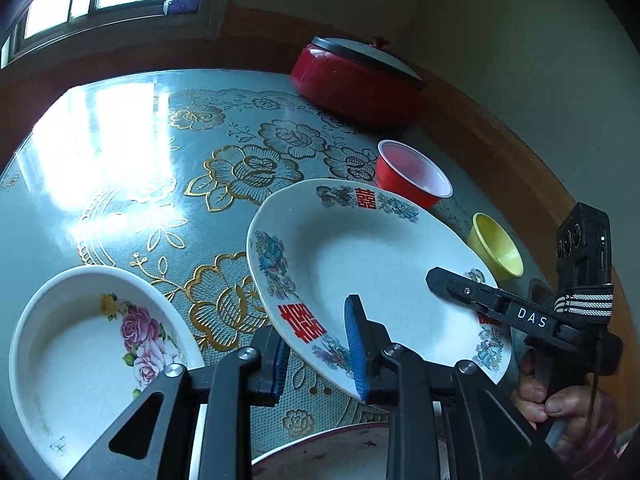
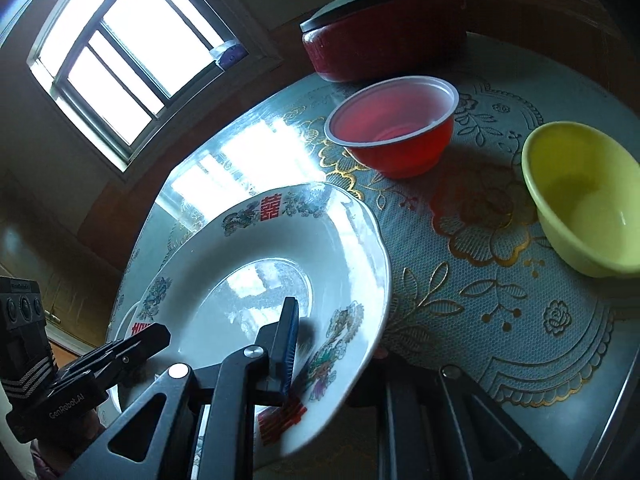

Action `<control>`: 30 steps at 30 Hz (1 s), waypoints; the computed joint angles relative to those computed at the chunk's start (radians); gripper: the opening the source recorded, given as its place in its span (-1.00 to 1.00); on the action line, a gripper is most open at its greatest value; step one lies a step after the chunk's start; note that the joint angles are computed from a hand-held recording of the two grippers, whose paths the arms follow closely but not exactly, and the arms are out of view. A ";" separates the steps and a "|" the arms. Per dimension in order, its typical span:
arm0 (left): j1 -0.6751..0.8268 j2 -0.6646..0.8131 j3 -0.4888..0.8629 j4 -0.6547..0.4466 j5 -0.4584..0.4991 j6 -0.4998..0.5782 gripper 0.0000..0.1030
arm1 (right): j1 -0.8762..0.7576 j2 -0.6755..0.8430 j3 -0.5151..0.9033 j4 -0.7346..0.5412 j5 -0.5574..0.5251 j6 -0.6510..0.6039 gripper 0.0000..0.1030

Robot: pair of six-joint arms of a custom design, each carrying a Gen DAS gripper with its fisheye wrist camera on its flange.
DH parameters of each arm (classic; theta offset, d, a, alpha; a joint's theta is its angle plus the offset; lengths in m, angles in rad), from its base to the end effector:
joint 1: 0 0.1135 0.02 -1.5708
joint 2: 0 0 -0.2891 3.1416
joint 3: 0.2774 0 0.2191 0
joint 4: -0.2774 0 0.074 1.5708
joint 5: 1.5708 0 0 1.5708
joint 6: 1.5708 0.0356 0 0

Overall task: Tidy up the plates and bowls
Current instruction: 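Carry the plate with the left gripper and lower it onto the pink-rimmed plate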

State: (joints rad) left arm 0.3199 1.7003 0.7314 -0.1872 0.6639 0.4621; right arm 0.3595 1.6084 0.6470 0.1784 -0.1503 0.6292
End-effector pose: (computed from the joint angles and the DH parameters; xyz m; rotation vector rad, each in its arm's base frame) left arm 0.2606 0.0632 0.1671 0.3519 2.4352 -0.5853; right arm 0.2584 0.1028 0.1869 0.2523 2.4275 0.6427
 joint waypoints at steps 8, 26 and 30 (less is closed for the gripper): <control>0.122 -0.119 -0.057 -0.103 0.075 0.106 -0.46 | 0.088 -0.134 -0.037 -0.057 0.063 0.017 -0.68; 0.726 -0.134 -0.051 -0.711 0.141 0.900 -0.39 | 0.553 -0.322 -0.083 -0.206 0.315 0.228 -0.64; 0.827 -0.086 -0.056 -0.757 0.096 1.031 -0.39 | 0.639 -0.318 -0.103 -0.212 0.342 0.298 -0.64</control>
State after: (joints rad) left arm 1.1471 1.6139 0.6753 -0.9445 0.7602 1.4927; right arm 0.9986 1.2900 0.5437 -0.0332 0.1921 0.9269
